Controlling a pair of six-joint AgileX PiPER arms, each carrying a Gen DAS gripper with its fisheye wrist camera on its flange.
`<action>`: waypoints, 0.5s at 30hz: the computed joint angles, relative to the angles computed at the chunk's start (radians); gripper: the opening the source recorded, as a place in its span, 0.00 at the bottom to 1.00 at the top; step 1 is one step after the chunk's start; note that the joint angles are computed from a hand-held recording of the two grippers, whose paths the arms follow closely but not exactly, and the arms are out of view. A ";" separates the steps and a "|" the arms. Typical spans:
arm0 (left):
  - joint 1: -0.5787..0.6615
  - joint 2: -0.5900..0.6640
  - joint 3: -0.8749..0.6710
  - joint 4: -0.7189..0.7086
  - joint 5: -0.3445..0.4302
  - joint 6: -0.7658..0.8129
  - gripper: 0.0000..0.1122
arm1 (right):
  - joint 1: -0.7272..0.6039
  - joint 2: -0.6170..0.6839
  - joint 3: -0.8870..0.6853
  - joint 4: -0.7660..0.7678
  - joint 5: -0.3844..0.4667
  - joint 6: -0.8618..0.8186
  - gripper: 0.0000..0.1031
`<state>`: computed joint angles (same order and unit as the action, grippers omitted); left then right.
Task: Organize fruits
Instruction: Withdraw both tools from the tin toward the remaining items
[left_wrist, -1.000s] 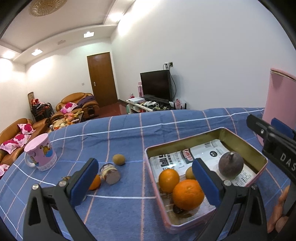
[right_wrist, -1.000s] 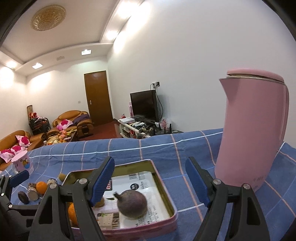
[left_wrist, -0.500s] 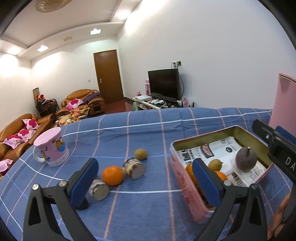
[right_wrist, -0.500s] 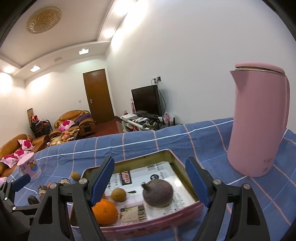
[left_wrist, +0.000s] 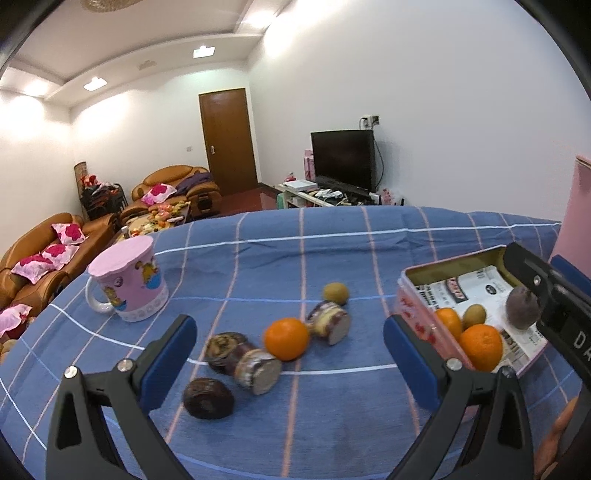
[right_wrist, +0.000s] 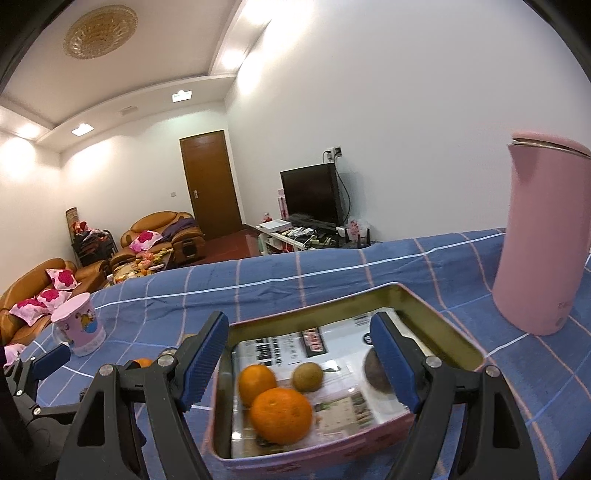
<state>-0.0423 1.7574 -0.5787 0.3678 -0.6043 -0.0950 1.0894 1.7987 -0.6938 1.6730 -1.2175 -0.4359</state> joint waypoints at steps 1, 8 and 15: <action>0.013 0.004 -0.006 0.015 0.001 -0.007 0.92 | -0.002 0.006 -0.010 0.000 0.001 -0.008 0.78; 0.094 0.029 -0.046 0.114 0.012 -0.056 0.92 | -0.013 0.056 -0.100 -0.006 0.021 -0.045 0.78; 0.158 0.061 -0.106 0.244 0.048 -0.144 0.92 | -0.024 0.120 -0.209 -0.018 0.050 -0.092 0.78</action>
